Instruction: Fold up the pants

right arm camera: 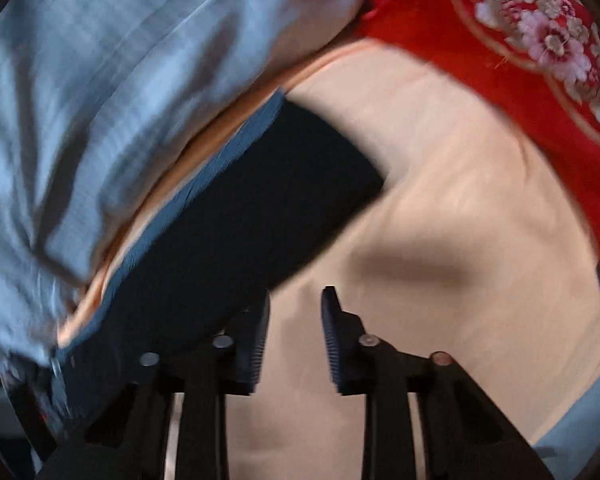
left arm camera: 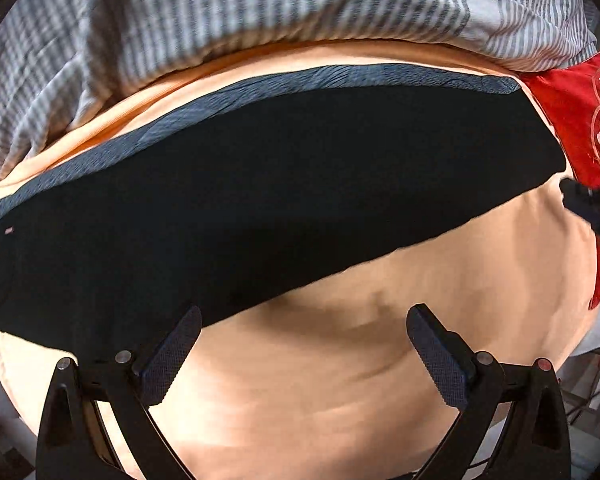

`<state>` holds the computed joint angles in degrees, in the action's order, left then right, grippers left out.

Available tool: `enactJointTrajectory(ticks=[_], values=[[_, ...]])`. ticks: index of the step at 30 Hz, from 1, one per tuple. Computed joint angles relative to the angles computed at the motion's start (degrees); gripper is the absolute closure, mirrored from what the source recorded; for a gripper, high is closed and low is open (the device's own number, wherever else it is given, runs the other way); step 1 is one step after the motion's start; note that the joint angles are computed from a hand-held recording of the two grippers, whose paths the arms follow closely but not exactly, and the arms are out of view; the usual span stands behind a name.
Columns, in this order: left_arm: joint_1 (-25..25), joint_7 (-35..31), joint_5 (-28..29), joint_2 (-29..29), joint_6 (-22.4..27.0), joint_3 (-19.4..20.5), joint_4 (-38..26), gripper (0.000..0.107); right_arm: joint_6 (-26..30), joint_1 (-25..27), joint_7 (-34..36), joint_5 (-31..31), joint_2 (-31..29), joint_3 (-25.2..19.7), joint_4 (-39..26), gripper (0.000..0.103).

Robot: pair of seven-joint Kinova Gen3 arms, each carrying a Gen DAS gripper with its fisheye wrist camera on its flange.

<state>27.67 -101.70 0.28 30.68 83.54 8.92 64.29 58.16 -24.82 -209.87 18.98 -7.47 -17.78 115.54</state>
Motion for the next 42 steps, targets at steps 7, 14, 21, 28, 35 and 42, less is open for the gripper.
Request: enactJointTrajectory(ticks=[7, 14, 21, 28, 35, 42], values=[[3.3, 2.9, -0.6, 2.5, 1.4, 0.2, -3.1, 0.004, -7.5, 3.1, 11.0, -3.4, -1.9, 8.3, 6.4, 0.079], [6.6, 6.3, -2.2, 3.5, 1.1, -0.3, -6.0, 0.004, -7.1, 10.3, 3.2, -3.5, -7.2, -0.1, 10.5, 0.077], [9.6, 8.8, -3.5, 8.4, 3.9, -0.1, -14.4, 0.004, -10.7, 14.6, -0.6, -5.5, -13.2, -5.1, 14.3, 0.075], [13.7, 13.0, -2.6, 13.1, 5.2, -1.8, -20.6, 0.004, -24.5, 16.4, -3.7, -5.4, -15.7, -6.5, 21.1, 0.069], [15.6, 14.8, -3.4, 15.2, 4.7, -2.3, -23.7, 0.004, -32.0, 21.9, 1.6, -8.3, -14.6, -9.2, 23.4, 0.064], [15.5, 18.2, -4.0, 19.5, 5.8, -3.9, -30.4, 0.004, -47.1, 34.1, -2.5, -5.0, -15.9, -18.3, 30.3, 0.060]])
